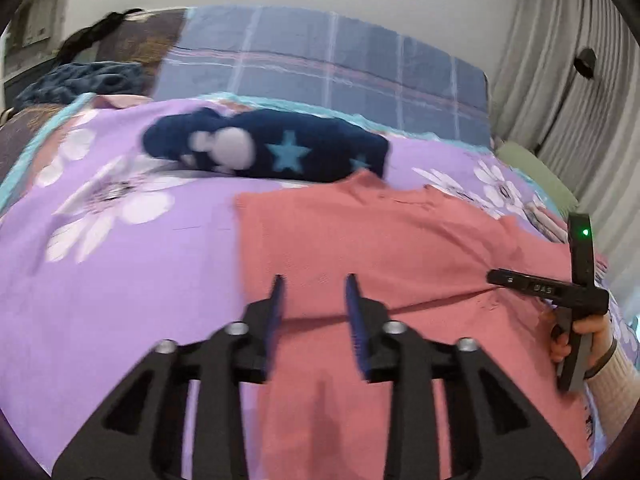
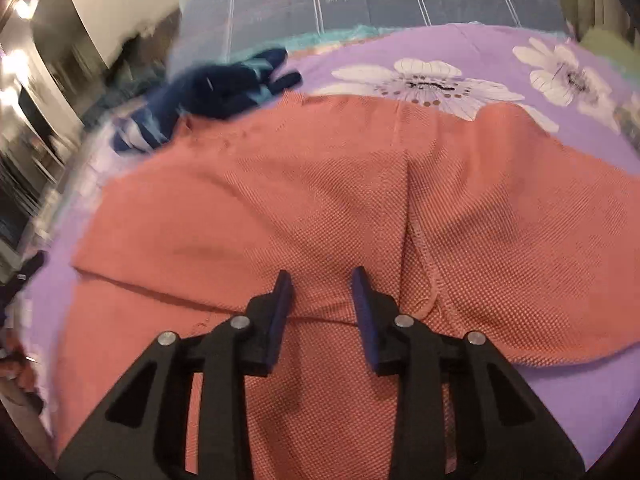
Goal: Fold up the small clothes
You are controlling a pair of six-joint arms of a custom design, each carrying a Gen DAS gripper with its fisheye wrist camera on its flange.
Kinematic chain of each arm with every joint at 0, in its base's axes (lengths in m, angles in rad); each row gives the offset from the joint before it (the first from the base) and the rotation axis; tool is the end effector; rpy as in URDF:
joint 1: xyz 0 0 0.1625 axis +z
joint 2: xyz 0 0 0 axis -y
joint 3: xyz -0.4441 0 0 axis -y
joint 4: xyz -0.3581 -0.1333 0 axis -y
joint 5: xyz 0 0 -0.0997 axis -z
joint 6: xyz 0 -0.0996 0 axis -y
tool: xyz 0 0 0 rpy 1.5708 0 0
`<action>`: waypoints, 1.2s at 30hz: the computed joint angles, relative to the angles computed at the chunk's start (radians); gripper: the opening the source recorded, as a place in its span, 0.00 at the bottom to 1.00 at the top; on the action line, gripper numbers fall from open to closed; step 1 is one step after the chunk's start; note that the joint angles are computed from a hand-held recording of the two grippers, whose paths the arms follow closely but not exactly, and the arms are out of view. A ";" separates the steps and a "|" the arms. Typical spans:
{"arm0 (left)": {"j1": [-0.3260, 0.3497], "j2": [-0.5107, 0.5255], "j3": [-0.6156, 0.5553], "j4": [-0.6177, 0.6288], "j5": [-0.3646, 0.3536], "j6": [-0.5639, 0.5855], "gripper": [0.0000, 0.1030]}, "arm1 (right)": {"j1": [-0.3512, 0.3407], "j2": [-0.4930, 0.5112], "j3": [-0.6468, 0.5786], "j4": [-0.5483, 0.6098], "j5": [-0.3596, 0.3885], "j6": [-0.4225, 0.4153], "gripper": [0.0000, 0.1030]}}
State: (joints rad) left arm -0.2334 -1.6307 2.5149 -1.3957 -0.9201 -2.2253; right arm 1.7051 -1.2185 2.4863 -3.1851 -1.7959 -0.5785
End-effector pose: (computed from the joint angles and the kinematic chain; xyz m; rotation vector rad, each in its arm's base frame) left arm -0.2200 -0.1467 0.2031 -0.0342 2.1971 -1.1988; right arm 0.1619 -0.3685 0.1801 0.9313 -2.6612 0.4110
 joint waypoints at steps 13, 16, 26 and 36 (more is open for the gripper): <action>0.254 0.162 0.114 -0.437 0.071 0.278 0.65 | -0.306 -0.519 0.042 0.158 0.205 -0.034 0.50; 0.284 0.214 0.082 -0.436 0.075 0.324 0.71 | -0.547 -0.645 -0.074 0.319 0.350 0.169 0.50; 0.281 0.246 0.059 -0.423 0.059 0.346 0.79 | -0.702 -0.543 -0.214 0.275 0.456 0.320 0.60; 0.279 0.254 0.055 -0.413 0.059 0.339 0.79 | -0.542 -0.507 -0.161 0.093 0.393 0.364 0.04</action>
State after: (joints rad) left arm 0.0456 -1.3766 2.5695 -1.8092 -0.8608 -1.8860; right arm 1.1632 -1.7255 2.3250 -3.0922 -1.4027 -0.2145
